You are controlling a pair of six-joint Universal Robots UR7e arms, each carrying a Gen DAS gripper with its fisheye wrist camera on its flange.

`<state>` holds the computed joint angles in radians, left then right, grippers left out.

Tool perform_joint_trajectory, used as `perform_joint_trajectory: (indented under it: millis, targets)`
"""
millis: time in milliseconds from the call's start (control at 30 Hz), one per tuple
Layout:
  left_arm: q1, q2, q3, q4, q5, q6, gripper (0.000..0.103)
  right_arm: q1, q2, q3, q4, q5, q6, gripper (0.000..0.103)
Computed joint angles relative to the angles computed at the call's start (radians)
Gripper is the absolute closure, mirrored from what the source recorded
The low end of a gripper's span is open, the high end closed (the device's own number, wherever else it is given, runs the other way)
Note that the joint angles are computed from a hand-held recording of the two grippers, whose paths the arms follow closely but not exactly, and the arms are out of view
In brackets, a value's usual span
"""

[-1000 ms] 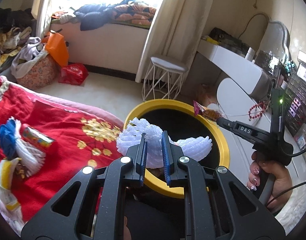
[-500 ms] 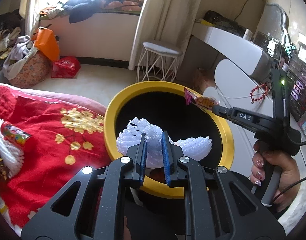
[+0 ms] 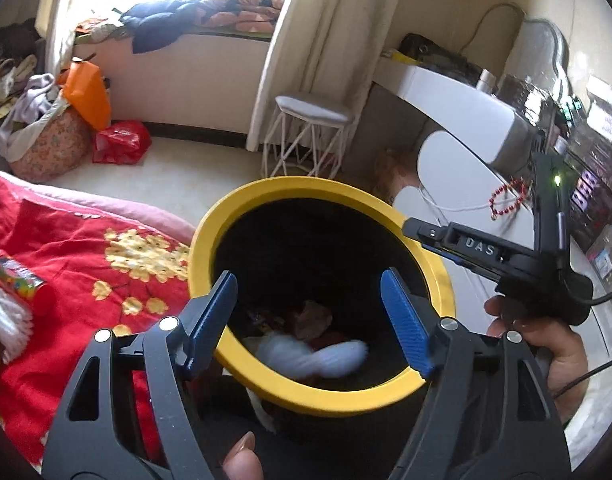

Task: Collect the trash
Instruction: 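Open both grippers above the yellow bin to drop the net and wrapper, then move both tools back over the trash on the bed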

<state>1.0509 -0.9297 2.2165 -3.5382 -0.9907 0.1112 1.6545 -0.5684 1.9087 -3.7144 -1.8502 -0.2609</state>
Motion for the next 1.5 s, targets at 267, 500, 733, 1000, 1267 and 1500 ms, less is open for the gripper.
perform_joint_trajectory:
  millis: [267, 500, 733, 1000, 1267, 1500]
  targets:
    - [-0.013, -0.052, 0.045, -0.032, 0.047, -0.074, 0.011, 0.023, 0.008, 0.01, -0.058, -0.004, -0.04, 0.043]
    - [-0.024, -0.084, 0.073, -0.057, 0.083, -0.094, 0.011, 0.038, 0.007, 0.015, -0.053, -0.005, -0.046, 0.041]
    - [-0.038, -0.111, 0.103, -0.095, 0.116, -0.081, 0.011, 0.062, 0.01, 0.021, -0.062, -0.001, -0.063, 0.036]
    - [-0.061, -0.145, 0.139, -0.149, 0.16, -0.055, 0.011, 0.093, 0.012, 0.03, -0.068, 0.022, -0.104, 0.033]
    - [-0.081, -0.184, 0.177, -0.214, 0.218, -0.02, 0.011, 0.127, 0.009, 0.052, -0.066, 0.07, -0.142, 0.032]
    - [-0.09, -0.22, 0.205, -0.267, 0.258, 0.001, 0.011, 0.16, 0.017, 0.063, -0.051, 0.103, -0.177, 0.031]
